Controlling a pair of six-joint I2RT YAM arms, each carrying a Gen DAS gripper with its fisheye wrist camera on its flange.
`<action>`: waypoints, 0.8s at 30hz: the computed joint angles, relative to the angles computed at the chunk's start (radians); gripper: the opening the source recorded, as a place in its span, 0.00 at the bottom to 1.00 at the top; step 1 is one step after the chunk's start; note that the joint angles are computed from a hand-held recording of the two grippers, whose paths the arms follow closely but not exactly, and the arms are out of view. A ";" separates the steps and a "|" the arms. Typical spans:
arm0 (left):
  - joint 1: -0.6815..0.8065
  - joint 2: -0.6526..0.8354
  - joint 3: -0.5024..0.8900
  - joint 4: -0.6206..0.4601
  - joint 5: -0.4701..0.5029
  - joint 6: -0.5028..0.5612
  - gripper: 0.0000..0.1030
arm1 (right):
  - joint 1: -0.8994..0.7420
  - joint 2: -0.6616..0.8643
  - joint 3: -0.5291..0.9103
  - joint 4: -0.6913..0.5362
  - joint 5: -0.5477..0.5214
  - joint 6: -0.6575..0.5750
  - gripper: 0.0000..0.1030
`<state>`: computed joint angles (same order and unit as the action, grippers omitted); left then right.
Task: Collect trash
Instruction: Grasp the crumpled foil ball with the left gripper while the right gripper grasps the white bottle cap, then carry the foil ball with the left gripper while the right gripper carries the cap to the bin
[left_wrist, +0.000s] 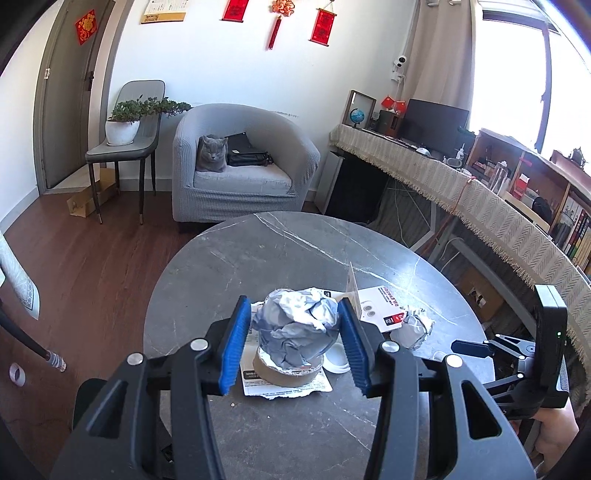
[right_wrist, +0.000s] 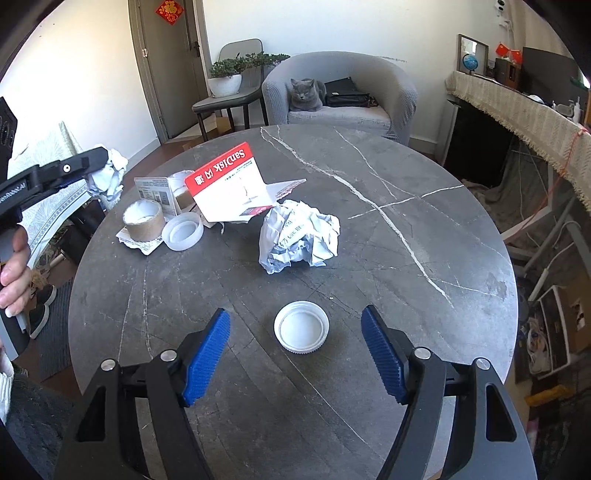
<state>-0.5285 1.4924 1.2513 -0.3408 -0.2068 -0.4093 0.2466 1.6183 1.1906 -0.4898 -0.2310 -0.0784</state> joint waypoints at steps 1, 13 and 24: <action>0.000 -0.006 -0.002 -0.003 -0.004 0.003 0.49 | 0.001 0.006 0.003 -0.006 0.002 -0.001 0.62; 0.086 -0.108 -0.086 -0.003 0.034 0.000 0.49 | 0.048 0.026 0.042 -0.024 0.078 0.030 0.29; 0.211 -0.172 -0.162 -0.014 0.075 0.027 0.49 | 0.148 0.060 0.152 -0.039 0.007 0.098 0.29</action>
